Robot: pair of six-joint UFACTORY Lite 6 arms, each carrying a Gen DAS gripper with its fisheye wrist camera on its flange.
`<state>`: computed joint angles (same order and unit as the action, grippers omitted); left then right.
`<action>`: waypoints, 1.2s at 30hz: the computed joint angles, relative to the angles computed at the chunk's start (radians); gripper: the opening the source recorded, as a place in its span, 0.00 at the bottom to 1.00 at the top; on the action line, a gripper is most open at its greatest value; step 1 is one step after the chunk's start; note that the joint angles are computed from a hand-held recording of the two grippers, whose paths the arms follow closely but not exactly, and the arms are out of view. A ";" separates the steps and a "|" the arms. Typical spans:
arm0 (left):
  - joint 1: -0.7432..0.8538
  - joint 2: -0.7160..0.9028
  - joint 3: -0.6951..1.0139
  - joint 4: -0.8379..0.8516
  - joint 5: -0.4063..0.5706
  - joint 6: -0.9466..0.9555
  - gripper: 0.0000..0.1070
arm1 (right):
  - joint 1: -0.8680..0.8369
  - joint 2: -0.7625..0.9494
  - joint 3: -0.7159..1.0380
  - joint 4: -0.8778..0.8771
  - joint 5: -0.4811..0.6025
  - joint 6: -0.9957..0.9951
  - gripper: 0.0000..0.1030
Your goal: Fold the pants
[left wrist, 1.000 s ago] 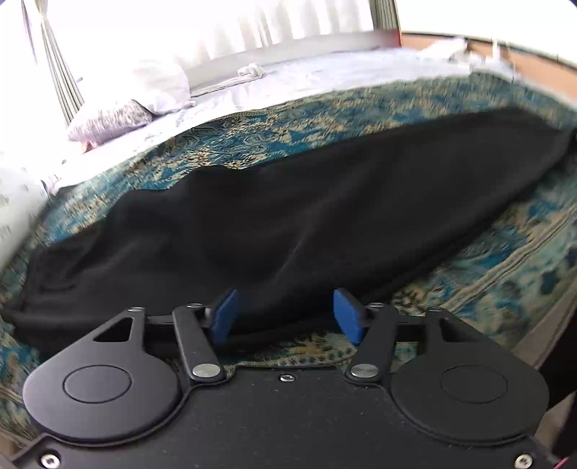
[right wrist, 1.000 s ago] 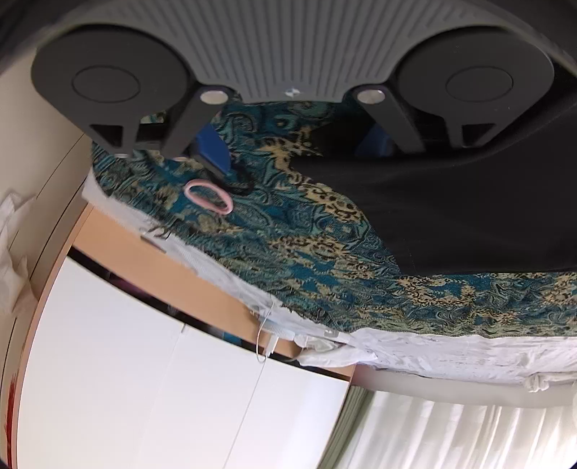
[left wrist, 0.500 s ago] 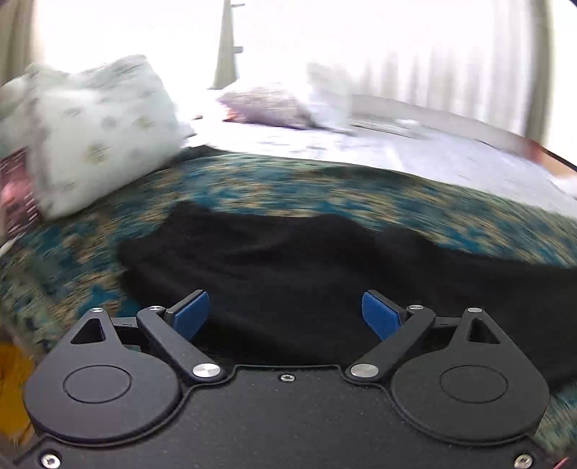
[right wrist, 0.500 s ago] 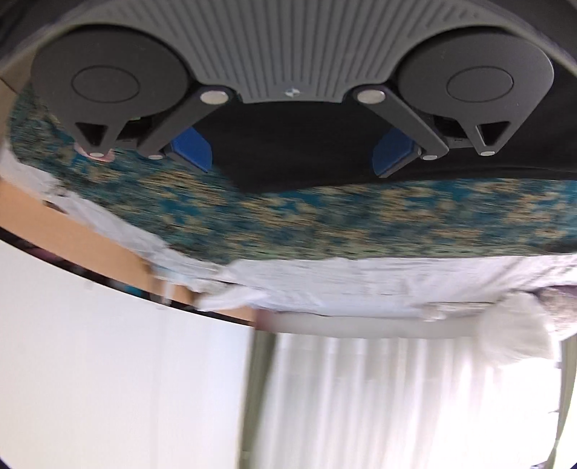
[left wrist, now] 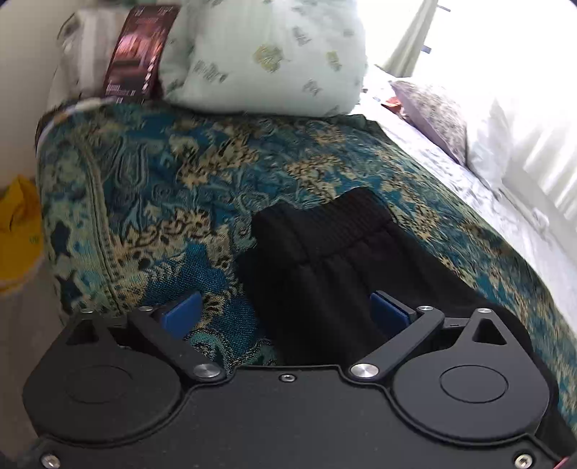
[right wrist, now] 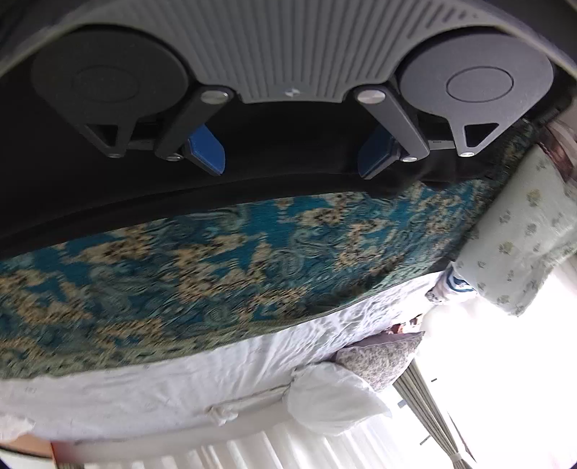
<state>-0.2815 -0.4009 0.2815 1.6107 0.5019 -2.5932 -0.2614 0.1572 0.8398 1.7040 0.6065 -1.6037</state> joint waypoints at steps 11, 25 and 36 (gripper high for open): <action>-0.083 0.075 -0.007 0.188 0.094 -0.141 0.63 | 0.297 0.483 0.605 -0.331 -0.102 0.582 0.72; -0.371 0.000 -0.108 0.042 0.480 -0.122 0.11 | 0.347 0.504 0.639 -0.096 -0.120 0.371 0.07; -0.383 0.101 -0.072 -0.043 0.460 -0.094 0.21 | 0.393 0.636 0.722 0.064 -0.211 0.214 0.18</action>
<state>-0.6645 -0.2998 0.2098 1.5677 0.9615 -2.6869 0.1317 0.7934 1.5618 1.7681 0.3950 -1.3894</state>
